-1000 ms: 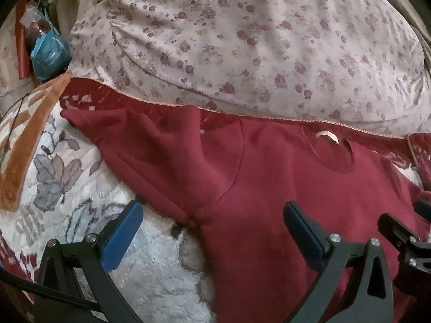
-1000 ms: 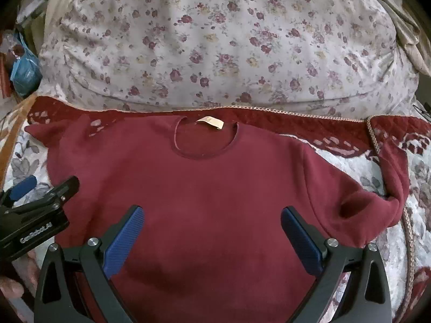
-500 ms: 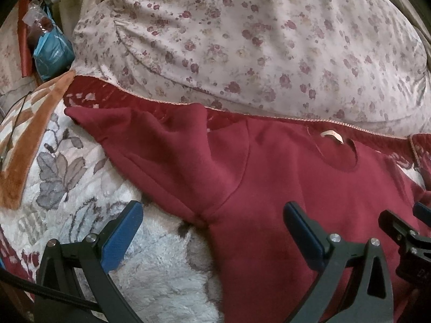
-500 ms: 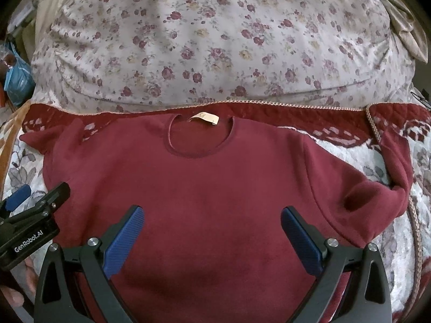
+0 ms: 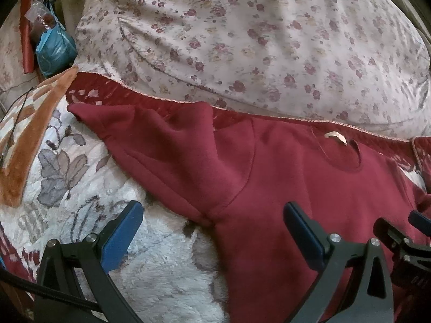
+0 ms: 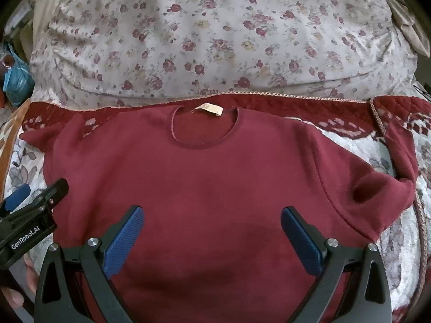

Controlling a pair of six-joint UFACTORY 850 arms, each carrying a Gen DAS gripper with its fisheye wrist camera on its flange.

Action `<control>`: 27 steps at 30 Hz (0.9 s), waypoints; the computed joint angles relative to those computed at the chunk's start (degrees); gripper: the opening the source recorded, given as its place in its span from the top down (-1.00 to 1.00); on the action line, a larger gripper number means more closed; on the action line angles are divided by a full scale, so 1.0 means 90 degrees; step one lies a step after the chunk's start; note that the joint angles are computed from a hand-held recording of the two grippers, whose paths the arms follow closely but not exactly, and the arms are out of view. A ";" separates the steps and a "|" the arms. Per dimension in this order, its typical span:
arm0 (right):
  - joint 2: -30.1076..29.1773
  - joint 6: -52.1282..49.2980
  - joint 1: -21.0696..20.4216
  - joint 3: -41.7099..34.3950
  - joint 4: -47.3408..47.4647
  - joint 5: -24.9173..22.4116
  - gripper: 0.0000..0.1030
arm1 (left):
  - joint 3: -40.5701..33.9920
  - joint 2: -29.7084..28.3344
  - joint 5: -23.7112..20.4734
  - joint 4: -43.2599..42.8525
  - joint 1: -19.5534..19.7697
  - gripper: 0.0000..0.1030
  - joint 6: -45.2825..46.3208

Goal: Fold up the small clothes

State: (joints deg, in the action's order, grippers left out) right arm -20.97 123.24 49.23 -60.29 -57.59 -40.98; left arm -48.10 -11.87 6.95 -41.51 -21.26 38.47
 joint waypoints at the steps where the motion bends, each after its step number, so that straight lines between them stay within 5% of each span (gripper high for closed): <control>1: -0.0012 -0.0003 0.0001 -0.0013 -0.0007 0.0004 -0.99 | -0.0006 -0.0005 -0.0009 -0.0005 0.0008 -1.00 0.0008; 27: -0.0351 -0.0531 -0.0100 -0.0436 0.0058 0.0189 -0.99 | -0.0170 -0.0149 -0.0084 -0.1251 0.0142 -1.00 0.1151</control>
State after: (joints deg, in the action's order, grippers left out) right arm -24.12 118.46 48.32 -64.21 -57.07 -39.27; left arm -49.63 -13.21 6.19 -52.77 -19.98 48.83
